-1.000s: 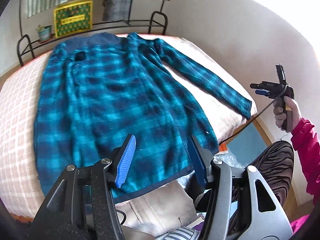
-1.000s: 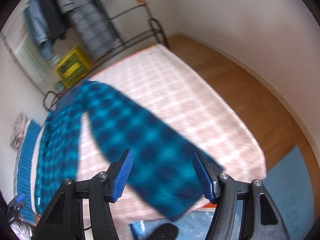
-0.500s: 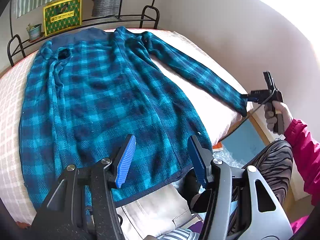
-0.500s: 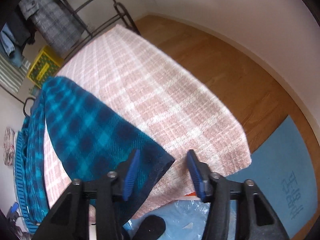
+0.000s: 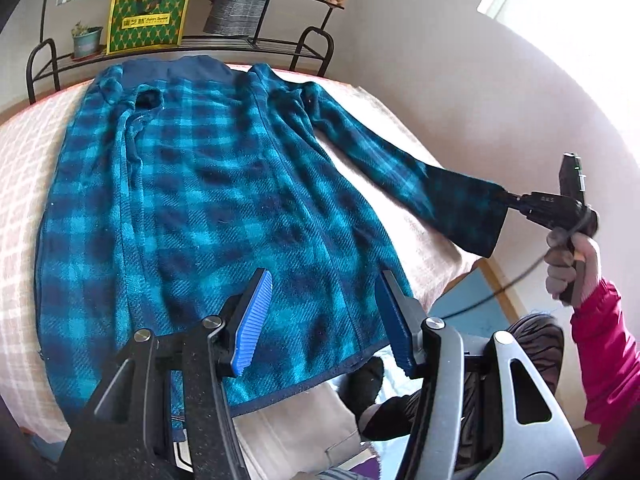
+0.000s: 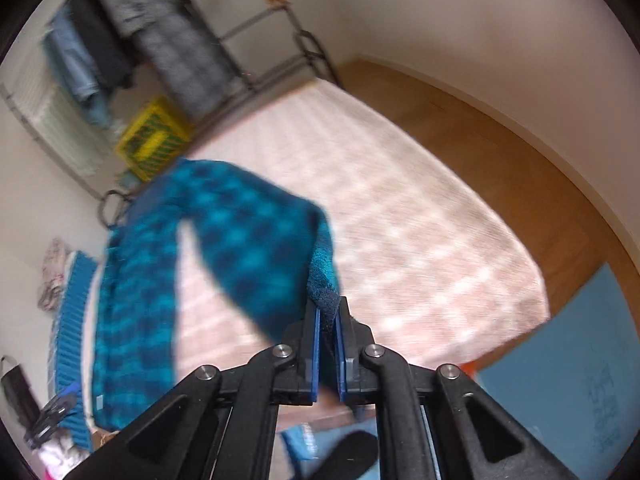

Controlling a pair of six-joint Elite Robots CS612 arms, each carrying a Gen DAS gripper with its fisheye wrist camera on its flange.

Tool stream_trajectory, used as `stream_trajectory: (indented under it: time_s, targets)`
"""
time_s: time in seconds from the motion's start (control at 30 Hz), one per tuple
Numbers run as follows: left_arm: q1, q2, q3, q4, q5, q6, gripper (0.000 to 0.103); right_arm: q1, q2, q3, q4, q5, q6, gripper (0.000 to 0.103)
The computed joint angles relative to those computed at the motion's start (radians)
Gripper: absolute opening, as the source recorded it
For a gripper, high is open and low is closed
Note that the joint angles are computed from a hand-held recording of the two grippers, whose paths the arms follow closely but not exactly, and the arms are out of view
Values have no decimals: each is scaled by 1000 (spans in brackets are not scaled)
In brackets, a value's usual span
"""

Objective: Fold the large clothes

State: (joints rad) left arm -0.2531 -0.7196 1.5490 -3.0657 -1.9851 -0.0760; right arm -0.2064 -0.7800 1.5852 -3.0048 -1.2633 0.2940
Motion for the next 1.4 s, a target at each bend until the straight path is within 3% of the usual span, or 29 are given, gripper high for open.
stream_trajectory:
  time_s: [0.37, 0.5, 0.67, 0.77, 0.83, 0.87, 1.0, 1.17, 1.4]
  targets:
    - [34, 10, 4, -69, -44, -112, 55, 114, -19, -61, -39, 190, -154, 3]
    - [48, 18, -1, -83, -72, -163, 55, 164, 1, -104, 68, 249, -287, 3]
    - [52, 28, -9, -80, -109, -185, 56, 218, 47, -162, 254, 250, -438, 3]
    - [50, 41, -25, -48, -146, -185, 56, 238, 75, -190, 351, 220, -515, 12]
    - [45, 50, -38, -20, -158, -181, 56, 236, 78, -191, 387, 228, -546, 24]
    - [43, 55, -46, -2, -167, -176, 56, 232, 77, -188, 394, 236, -554, 34]
    - [27, 72, -73, 48, -141, -163, 56, 212, 69, -178, 360, 219, -550, 35]
    - [6, 87, -96, 74, -49, -132, 56, 178, 80, -212, 332, 183, -487, 35]
    - [-5, 113, -128, 124, -15, -108, 56, 138, 143, -337, 323, 140, -402, 48]
